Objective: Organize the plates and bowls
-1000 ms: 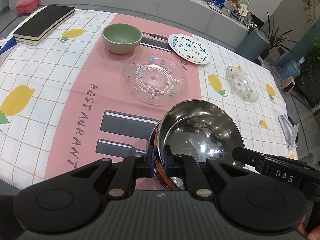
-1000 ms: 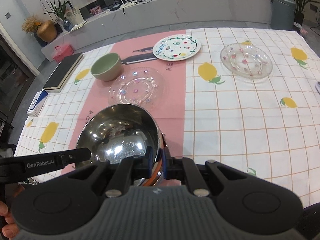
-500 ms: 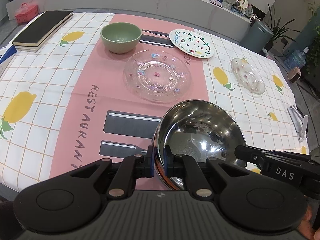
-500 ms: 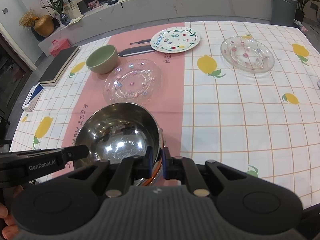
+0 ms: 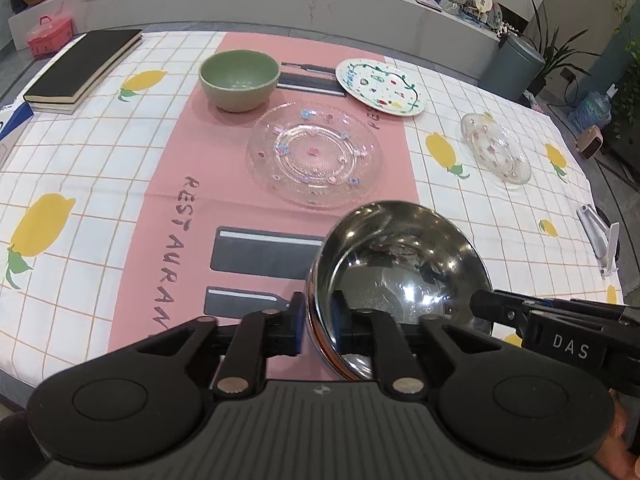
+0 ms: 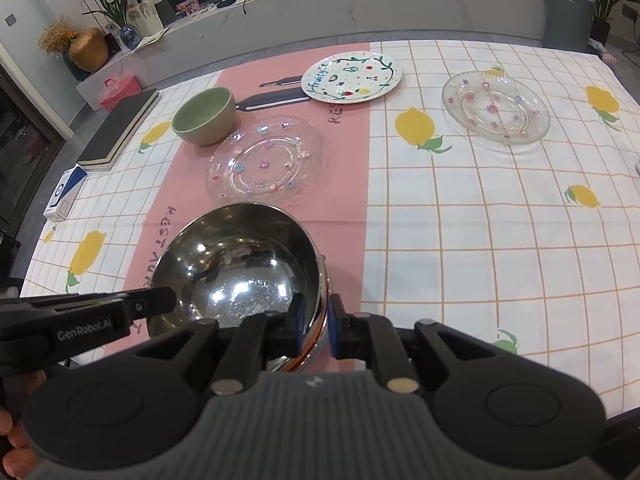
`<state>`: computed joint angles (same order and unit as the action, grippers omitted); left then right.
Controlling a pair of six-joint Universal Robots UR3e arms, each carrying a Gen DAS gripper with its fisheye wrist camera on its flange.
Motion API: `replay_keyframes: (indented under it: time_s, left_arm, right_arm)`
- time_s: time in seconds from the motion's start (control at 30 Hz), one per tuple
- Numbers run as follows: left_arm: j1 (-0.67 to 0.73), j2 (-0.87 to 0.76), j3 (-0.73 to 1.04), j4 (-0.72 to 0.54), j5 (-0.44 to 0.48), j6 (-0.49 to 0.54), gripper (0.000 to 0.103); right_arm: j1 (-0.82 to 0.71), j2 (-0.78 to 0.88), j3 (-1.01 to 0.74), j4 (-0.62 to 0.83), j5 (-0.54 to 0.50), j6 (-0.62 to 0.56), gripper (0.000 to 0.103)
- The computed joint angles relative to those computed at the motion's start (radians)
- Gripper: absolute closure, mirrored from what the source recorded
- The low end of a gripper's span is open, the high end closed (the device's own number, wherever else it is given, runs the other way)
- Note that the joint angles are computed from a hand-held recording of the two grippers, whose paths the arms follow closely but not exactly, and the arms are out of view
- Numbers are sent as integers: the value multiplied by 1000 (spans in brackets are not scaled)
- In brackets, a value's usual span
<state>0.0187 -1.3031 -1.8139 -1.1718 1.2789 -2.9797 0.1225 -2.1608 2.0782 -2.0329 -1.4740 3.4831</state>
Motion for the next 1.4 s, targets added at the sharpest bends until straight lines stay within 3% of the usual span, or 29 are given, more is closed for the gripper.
replay_keyframes:
  time_s: [0.07,0.37,0.6,0.77,0.93,1.4]
  left_arm:
    - [13,9,8,-8,-7,7,78]
    - [89,-3,130,-41,-101,47,73]
    - [90,-87,244,27,-127,26,70]
    - [92,-187,332,69,-132,0,69]
    - [81,-300,420,115,-76,-19,69]
    - [133,-575,580,221,-23,-52,69]
  right_arm:
    - [-7,-6,-7,13,3,-2,79]
    - [-76,-51,-76,59,46,-66,73]
    - [-174,-16,-161,46,129,-119,69]
    - [-133,136,-265,-31,107,-109,66]
    - [-65,328,-389,-102,72,-96,65]
    - [48,844,-780,-124,20,-117,65]
